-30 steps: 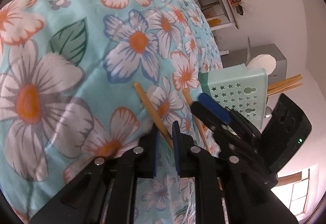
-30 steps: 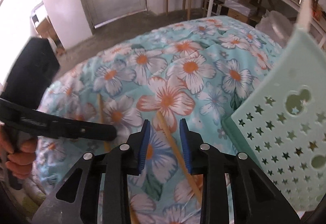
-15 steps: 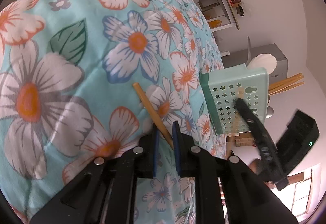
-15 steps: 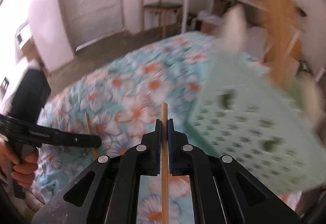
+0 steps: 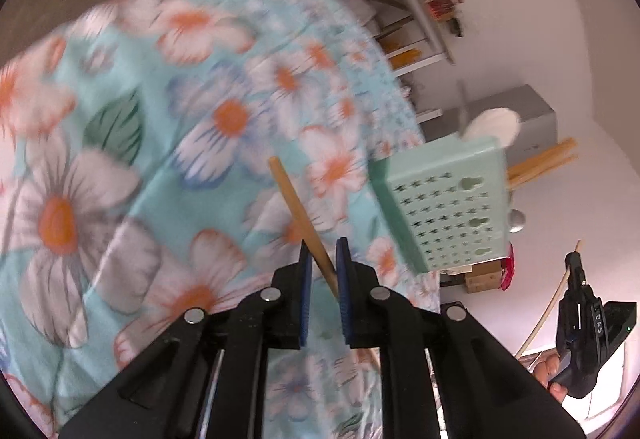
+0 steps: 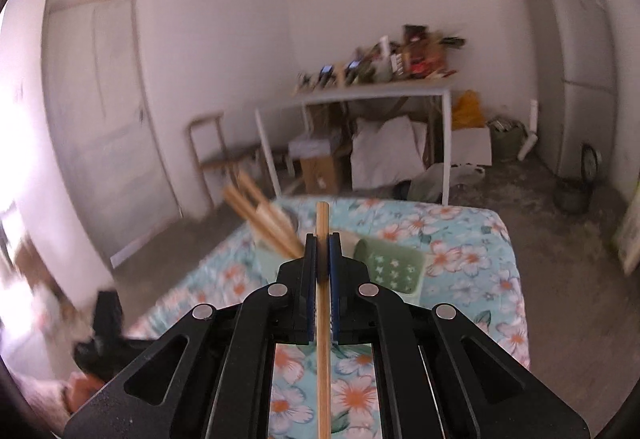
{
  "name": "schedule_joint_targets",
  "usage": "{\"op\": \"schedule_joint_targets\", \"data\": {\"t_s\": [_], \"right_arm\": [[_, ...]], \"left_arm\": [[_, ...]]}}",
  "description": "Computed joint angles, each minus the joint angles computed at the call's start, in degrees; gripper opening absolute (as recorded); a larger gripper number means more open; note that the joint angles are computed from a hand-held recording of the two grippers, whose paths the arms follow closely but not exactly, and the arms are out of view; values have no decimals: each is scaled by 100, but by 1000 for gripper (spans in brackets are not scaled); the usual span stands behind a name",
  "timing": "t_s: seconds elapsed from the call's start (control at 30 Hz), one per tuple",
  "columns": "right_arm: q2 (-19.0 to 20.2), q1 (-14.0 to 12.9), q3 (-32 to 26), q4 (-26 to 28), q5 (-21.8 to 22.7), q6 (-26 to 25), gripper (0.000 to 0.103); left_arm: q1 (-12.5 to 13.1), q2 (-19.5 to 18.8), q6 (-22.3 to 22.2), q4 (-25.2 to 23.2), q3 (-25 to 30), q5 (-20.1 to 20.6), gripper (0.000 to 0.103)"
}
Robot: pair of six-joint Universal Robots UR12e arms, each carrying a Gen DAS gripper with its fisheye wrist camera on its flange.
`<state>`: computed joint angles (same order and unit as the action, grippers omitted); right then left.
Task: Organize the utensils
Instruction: 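Lift both tools' chopsticks upright and carry them over the green holder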
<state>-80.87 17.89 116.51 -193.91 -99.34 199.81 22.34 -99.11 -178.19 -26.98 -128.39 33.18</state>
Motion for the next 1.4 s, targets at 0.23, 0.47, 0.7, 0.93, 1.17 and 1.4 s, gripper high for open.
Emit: {"op": "schedule_joint_targets", "data": {"t_s": [0.23,0.47,0.7,0.93,1.17,1.4], "right_arm": [[9,-68,230,-518,24,729,4],[-11,-70,380,-868,114,920,4],[-32,-130,492,-1096,371,1007,4],[-53,-167,582,-1302,529,1064,4],[-87,-245,634,-1333,628,1031,4],[-79,-347,679,-1354,751,1092,4]], "left_arm": [[-66,252,263,1442,-127,-225,8],[-197,414,134,3439,-24,-720,6],[-429,104,-1764,6386,700,-928,6],[-1032,-125,-1732,6810,1318,-35,6],[-1606,-388,-489,5764,1512,1073,6],[-1752,-510,-254,4961,1548,1205,6]]}}
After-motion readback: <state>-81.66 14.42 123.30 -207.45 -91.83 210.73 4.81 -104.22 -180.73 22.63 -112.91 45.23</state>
